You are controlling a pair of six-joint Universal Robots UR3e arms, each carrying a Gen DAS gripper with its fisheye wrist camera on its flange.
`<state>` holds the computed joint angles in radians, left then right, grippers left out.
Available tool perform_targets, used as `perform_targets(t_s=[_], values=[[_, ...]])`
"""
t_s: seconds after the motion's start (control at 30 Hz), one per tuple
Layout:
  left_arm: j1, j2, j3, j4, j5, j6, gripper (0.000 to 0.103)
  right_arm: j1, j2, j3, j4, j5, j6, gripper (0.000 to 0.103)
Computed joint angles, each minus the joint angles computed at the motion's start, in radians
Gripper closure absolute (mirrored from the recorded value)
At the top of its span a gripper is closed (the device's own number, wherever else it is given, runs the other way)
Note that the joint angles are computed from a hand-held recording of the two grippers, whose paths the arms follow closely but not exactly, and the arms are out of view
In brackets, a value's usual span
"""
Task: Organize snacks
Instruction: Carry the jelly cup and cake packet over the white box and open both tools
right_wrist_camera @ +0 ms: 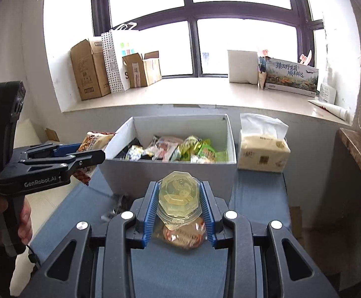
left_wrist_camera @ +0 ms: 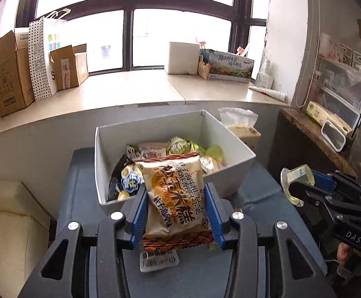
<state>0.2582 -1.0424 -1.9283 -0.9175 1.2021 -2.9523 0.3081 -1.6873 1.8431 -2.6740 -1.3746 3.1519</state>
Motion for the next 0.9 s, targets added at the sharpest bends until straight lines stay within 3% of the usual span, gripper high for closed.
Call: perform_targets(t_s=[0.07,0.2,0.33,0.5,0.53,0.57,0.6,0.63,0.9], values=[[-0.014,-0.101,0.078,0.037,0.025,-0.021,0.055,-0.032,0.099,-0.127,0.034,0.051,0.013,0.066],[-0.092,-0.351,0.252,0.116,0.121,-0.090,0.054,-0.036,0.327,-0.413,0.101,0.039,0.000,0.066],[-0.138,-0.514,0.356,0.156,0.204,-0.093,0.054,-0.053,0.515,-0.678,0.226,0.066,0.045,0.066],[-0.127,-0.581,0.372,0.153,0.174,-0.111,0.051,-0.062,0.669,-0.889,0.340,0.089,0.046,0.065],[-0.123,-0.579,0.361,0.162,0.166,-0.113,0.044,-0.062,0.695,-0.930,0.381,0.093,0.041,0.051],[-0.127,-0.580,0.354,0.172,0.181,-0.119,0.038,-0.062,0.713,-0.961,0.417,0.098,0.039,0.017],[-0.133,-0.584,0.352,0.179,0.204,-0.124,0.014,-0.062,0.713,-0.950,0.401,0.097,0.042,0.008],[-0.131,-0.582,0.346,0.183,0.205,-0.125,0.000,-0.059,0.701,-0.913,0.355,0.078,0.050,0.000],[-0.101,-0.547,0.312,0.190,0.165,-0.115,0.000,-0.086,0.630,-0.799,0.260,0.074,0.082,0.000]])
